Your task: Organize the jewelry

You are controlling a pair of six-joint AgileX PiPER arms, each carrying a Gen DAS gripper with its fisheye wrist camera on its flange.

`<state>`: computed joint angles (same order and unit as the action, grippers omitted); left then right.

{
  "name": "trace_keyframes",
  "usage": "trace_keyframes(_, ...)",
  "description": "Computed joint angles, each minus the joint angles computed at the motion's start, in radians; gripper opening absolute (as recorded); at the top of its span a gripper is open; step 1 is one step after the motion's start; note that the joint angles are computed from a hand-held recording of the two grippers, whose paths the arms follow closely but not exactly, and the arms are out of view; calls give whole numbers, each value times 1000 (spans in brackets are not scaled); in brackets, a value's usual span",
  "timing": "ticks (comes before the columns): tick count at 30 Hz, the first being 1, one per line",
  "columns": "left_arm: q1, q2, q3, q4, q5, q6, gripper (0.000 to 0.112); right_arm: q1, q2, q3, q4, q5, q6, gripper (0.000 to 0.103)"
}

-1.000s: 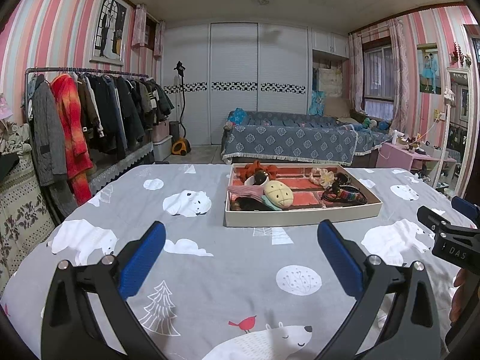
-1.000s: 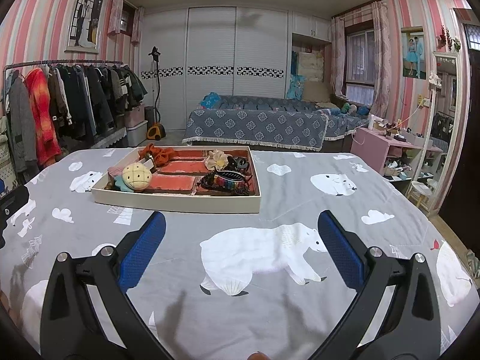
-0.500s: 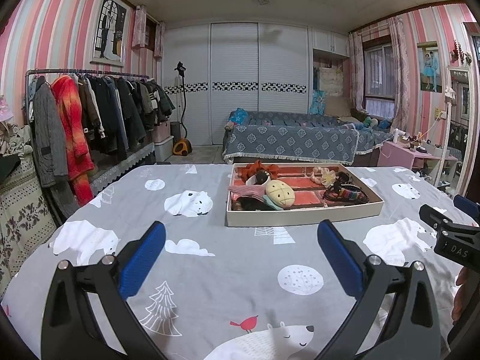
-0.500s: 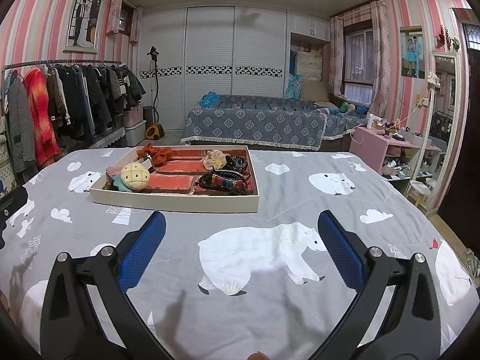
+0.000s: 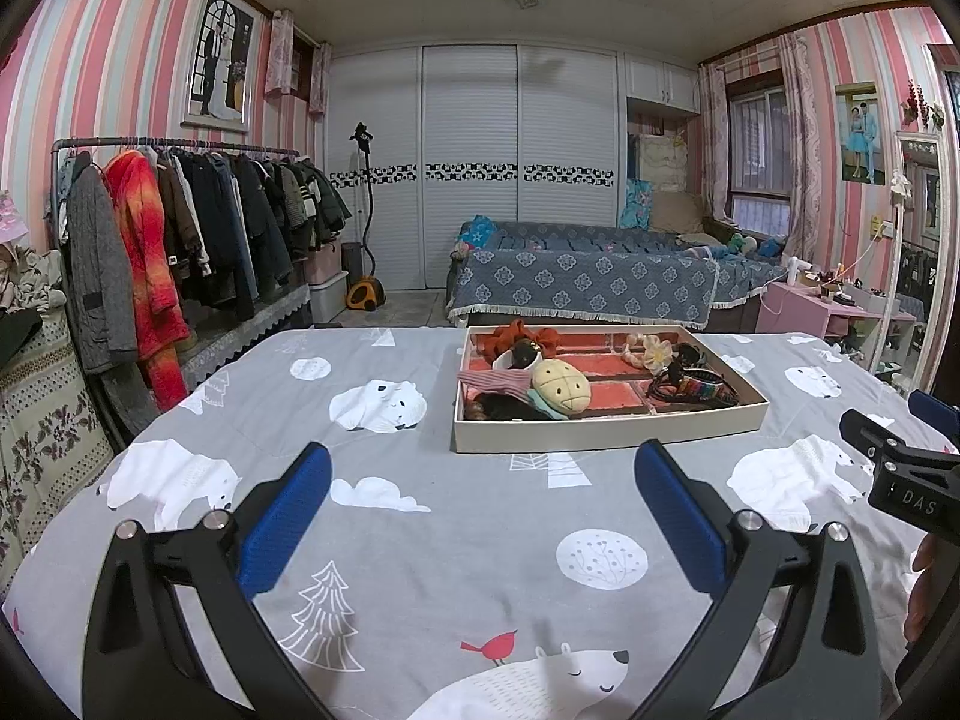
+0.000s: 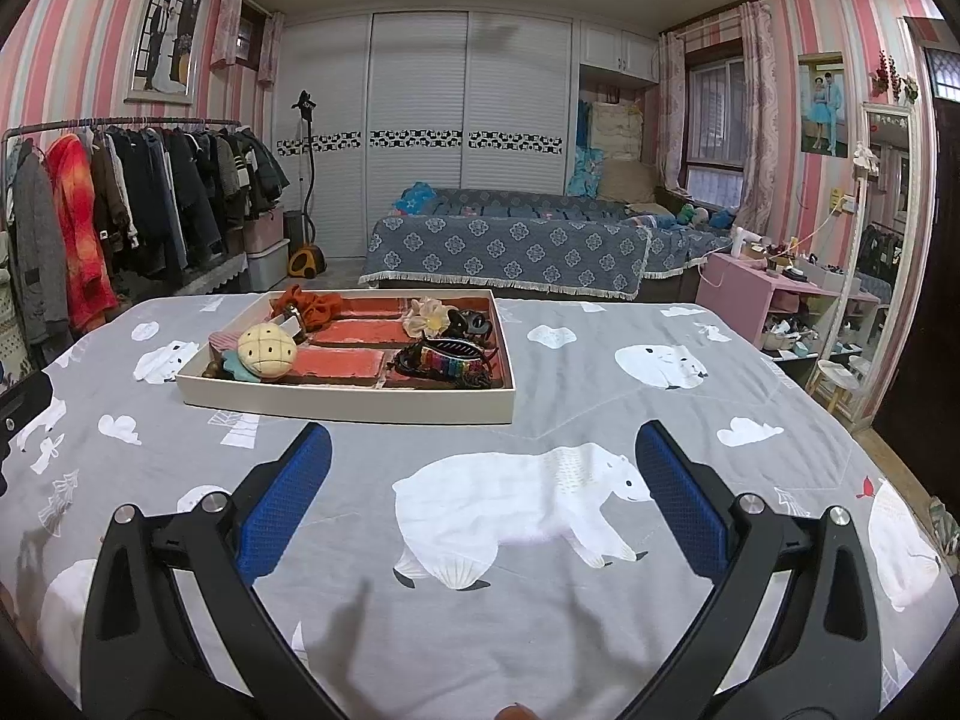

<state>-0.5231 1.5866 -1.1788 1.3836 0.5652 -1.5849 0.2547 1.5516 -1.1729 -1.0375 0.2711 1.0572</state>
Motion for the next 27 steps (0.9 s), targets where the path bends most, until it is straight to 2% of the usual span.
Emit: trace_keyframes(27,3,-3,1,-7,1,7,99,1,0,-3,7,3,-8,99)
